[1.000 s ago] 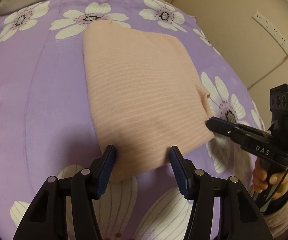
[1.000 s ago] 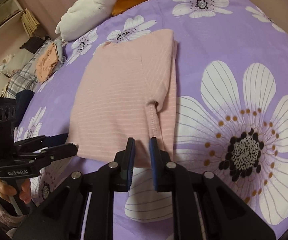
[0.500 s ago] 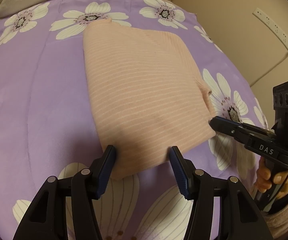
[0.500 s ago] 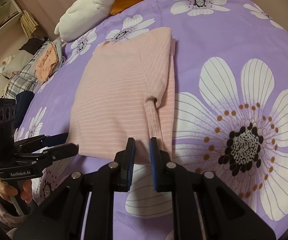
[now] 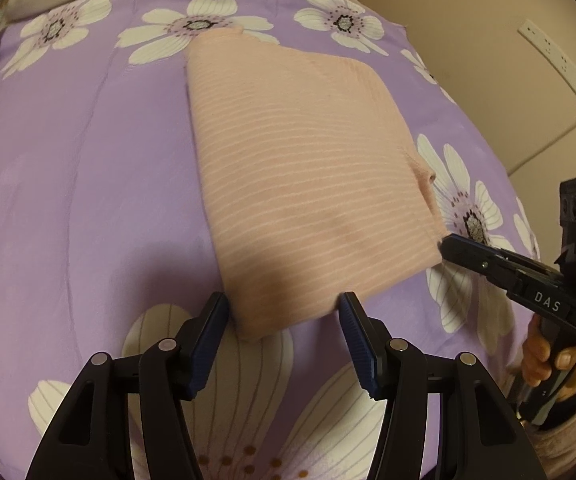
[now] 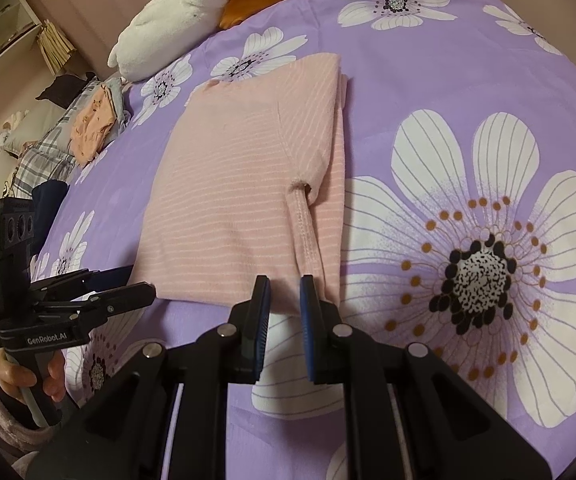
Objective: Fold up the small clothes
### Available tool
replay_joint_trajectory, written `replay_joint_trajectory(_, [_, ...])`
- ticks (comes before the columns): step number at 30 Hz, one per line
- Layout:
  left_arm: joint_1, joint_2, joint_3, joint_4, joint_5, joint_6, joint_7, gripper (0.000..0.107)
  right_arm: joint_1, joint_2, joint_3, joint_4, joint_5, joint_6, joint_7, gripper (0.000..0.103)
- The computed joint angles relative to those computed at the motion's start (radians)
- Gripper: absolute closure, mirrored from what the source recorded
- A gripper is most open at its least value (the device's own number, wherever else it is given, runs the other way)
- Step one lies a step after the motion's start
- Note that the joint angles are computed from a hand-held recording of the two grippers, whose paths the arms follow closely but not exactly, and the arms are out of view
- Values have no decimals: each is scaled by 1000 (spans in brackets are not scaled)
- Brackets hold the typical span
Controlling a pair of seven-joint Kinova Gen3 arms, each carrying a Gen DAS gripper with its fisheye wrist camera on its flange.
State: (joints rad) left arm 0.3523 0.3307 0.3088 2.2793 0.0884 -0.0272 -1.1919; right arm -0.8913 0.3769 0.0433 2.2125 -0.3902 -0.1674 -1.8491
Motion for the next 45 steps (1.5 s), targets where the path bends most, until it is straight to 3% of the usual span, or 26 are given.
replay_joint_trajectory(3, [-16,-13,10,14,3,-5,8,51,67,-18,-70,31,32,-35,-28,86])
replay_joint_trajectory(5, [-69,-17,55,25,-5,-14,14,51,91,-27,-93,46,34,-52,-42,85])
replay_joint_trajectory(7, [-95,-18,72,29,-9,-19,24,48,118,-37,-112,63,33,-72,-64,72])
replay_joint_trajectory(9, [-70,-21,41,28,-4,-15,31,44,139,-39,-122,67,25,-74,-83,62])
replay_joint_trajectory(10, [-72,-19,37,27,-5,-14,33,43,156,-38,-138,69,30,-79,-99,61])
replay_joint_trajectory(14, [-112,-8,71,23,-18,-15,38,42,290,-17,-254,74,119,-108,-218,59])
replay_joint_trajectory(16, [-154,-2,108,25,-27,-20,42,36,355,1,-306,74,179,-131,-286,49])
replay_joint_trajectory(21, [-222,24,154,6,-52,-26,53,36,465,35,-379,66,324,-179,-423,43])
replay_joint_trajectory(30, [-377,96,286,-16,-120,-67,64,36,527,83,-394,-3,467,-150,-494,42])
replay_joint_trajectory(40, [-550,199,439,-28,-255,-136,129,36,686,170,-524,-93,649,-128,-546,42])
replay_joint_trajectory(45, [-581,234,463,-46,-308,-147,162,36,737,210,-571,-121,714,-139,-567,42])
